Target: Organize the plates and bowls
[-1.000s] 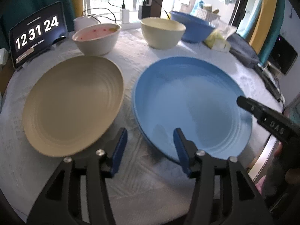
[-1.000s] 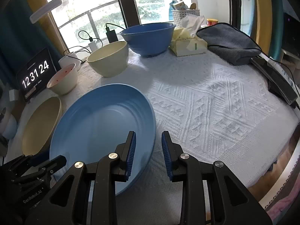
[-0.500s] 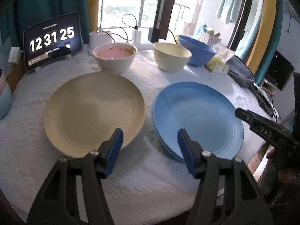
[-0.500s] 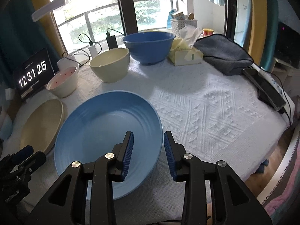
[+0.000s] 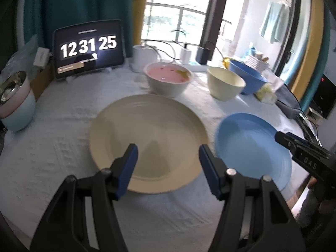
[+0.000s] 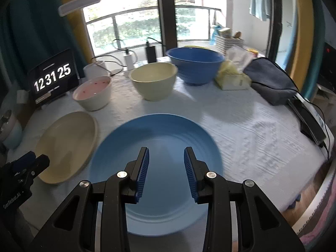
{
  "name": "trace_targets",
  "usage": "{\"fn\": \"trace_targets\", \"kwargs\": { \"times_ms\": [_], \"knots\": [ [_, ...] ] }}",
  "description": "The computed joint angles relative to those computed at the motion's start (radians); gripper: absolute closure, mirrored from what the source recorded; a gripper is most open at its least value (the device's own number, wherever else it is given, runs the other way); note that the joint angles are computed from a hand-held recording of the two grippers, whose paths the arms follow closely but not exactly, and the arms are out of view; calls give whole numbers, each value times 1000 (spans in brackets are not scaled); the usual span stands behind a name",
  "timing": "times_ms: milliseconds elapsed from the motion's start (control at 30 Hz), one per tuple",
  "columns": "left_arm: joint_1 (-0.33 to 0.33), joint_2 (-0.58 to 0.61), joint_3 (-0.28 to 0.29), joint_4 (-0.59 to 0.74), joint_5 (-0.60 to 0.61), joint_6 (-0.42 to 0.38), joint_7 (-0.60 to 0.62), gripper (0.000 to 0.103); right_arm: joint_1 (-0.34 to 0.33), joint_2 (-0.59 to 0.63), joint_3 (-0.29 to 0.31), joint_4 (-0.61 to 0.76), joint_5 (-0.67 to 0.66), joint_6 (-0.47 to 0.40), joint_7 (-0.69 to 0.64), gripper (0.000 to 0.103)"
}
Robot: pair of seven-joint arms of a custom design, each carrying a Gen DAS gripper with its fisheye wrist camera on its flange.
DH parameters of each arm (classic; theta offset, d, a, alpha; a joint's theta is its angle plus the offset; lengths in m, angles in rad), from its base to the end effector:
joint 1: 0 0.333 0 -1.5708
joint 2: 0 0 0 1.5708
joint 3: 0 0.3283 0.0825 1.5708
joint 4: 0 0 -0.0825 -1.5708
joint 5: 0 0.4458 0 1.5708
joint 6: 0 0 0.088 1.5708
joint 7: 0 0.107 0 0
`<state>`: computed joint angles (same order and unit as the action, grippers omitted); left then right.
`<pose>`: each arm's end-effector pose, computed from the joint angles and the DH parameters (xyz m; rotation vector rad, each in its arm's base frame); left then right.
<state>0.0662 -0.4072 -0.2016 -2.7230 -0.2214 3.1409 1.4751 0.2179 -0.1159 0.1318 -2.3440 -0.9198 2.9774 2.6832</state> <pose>0.4650 -0.0427 0.4138 -1.9094 1.6205 -0.8617 0.5145 0.2472 0.4201 -1.7940 1.6229 -0.6634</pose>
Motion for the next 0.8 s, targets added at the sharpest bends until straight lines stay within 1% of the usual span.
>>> {"fn": "trace_targets", "kwargs": {
  "times_ms": [133, 233, 433, 533, 667, 800],
  "knots": [
    [44, 7, -7, -2, 9, 11, -9, 41, 23, 32, 5, 35, 17, -1, -36, 66],
    [92, 18, -24, 2, 20, 20, -20, 41, 44, 57, 3, 64, 32, -4, -64, 66],
    [154, 50, -33, 15, 38, 32, -29, 41, 90, 112, -10, 117, 70, -12, -118, 66],
    [194, 73, -49, 28, 50, 31, -40, 41, 114, 145, -17, 149, 104, -20, -161, 66],
    [228, 106, -53, 47, 69, 28, -53, 41, 143, 186, -27, 187, 145, -24, -213, 66],
    [244, 135, -48, 63, 88, 28, -63, 41, 166, 224, -36, 222, 196, -31, -272, 66]
  ]
}}
